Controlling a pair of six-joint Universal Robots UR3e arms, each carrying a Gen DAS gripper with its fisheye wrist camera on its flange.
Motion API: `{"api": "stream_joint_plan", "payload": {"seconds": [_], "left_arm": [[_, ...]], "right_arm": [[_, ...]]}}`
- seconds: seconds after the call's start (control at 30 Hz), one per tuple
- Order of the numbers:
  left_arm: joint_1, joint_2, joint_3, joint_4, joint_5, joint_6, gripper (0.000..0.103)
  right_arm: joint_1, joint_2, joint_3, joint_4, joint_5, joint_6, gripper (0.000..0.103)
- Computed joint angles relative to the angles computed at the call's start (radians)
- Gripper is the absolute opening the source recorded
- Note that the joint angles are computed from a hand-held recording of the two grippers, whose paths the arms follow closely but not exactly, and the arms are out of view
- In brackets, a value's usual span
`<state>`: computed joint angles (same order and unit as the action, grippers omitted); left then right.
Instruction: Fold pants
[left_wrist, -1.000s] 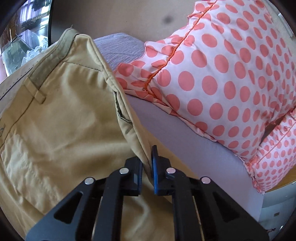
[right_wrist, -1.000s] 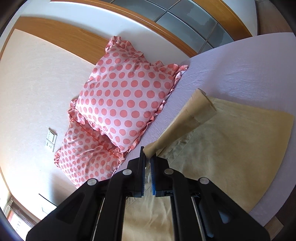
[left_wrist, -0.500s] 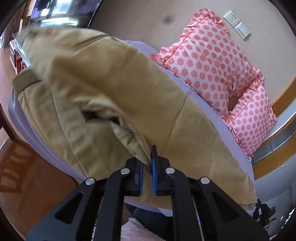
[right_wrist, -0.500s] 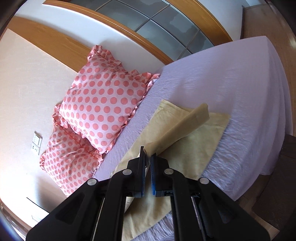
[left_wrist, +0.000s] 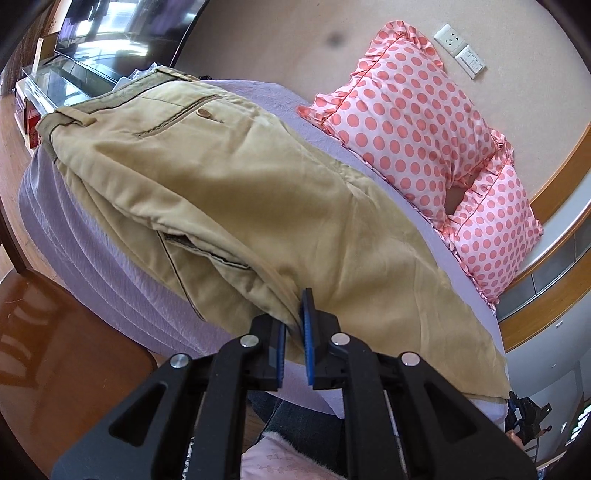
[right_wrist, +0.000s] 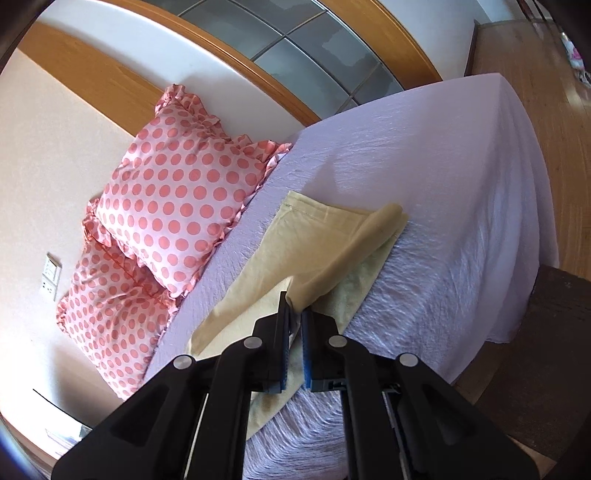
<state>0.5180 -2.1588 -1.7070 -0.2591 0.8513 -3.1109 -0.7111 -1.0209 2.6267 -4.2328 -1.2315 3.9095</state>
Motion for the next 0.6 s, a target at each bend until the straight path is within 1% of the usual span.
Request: {"api": "stream_joint_plan", "payload": {"seconds": [0.03, 0.07, 0.1, 0.13, 0.2, 0.33, 0.37, 0.43, 0.47, 0.5, 0.53, 0.57, 0.6], "left_arm": [[0.001, 0.006, -0.016, 0.013, -0.002, 0.009, 0.011], [0.007, 0.013, -0.035, 0.026, -0.007, 0.016, 0.014], [0.017, 0.020, -0.059, 0.041, -0.026, 0.023, 0.017], [0.028, 0.029, -0.083, 0.056, -0.040, 0.027, 0.020], [0.055, 0.048, -0.136, 0.114, -0.062, 0.026, 0.031], [0.118, 0.063, -0.213, 0.241, -0.100, -0.021, 0.042], [0.129, 0.060, -0.217, 0.254, -0.106, -0.037, 0.046], [0.139, 0.052, -0.209, 0.243, -0.106, -0.049, 0.047], [0.139, 0.046, -0.203, 0.235, -0.105, -0.050, 0.048], [0.138, 0.038, -0.196, 0.224, -0.105, -0.049, 0.049], [0.138, 0.031, -0.191, 0.215, -0.108, -0.045, 0.049], [0.138, 0.023, -0.188, 0.210, -0.112, -0.042, 0.049], [0.138, 0.017, -0.186, 0.209, -0.115, -0.040, 0.049]], "right_arm": [[0.012, -0.023, 0.002, 0.027, -0.032, 0.005, 0.021], [0.031, -0.050, 0.006, 0.056, -0.084, 0.019, 0.031], [0.049, -0.064, 0.012, 0.063, -0.140, 0.036, 0.049], [0.061, -0.058, 0.024, 0.033, -0.185, 0.051, 0.051], [0.058, -0.054, 0.046, 0.010, -0.218, 0.047, 0.051], [0.047, -0.014, 0.036, -0.017, -0.201, 0.033, 0.050], [0.052, -0.009, 0.022, -0.011, -0.191, 0.025, 0.050], [0.075, 0.010, -0.020, 0.004, -0.183, 0.011, 0.050], [0.098, 0.014, -0.048, 0.025, -0.199, 0.000, 0.049], [0.118, 0.019, -0.072, 0.043, -0.218, -0.012, 0.028], [0.119, 0.040, -0.089, 0.036, -0.197, -0.022, 0.005], [0.099, 0.073, -0.101, 0.010, -0.141, -0.029, 0.005], [0.107, 0.085, -0.119, 0.005, -0.147, -0.026, 0.005]]}}
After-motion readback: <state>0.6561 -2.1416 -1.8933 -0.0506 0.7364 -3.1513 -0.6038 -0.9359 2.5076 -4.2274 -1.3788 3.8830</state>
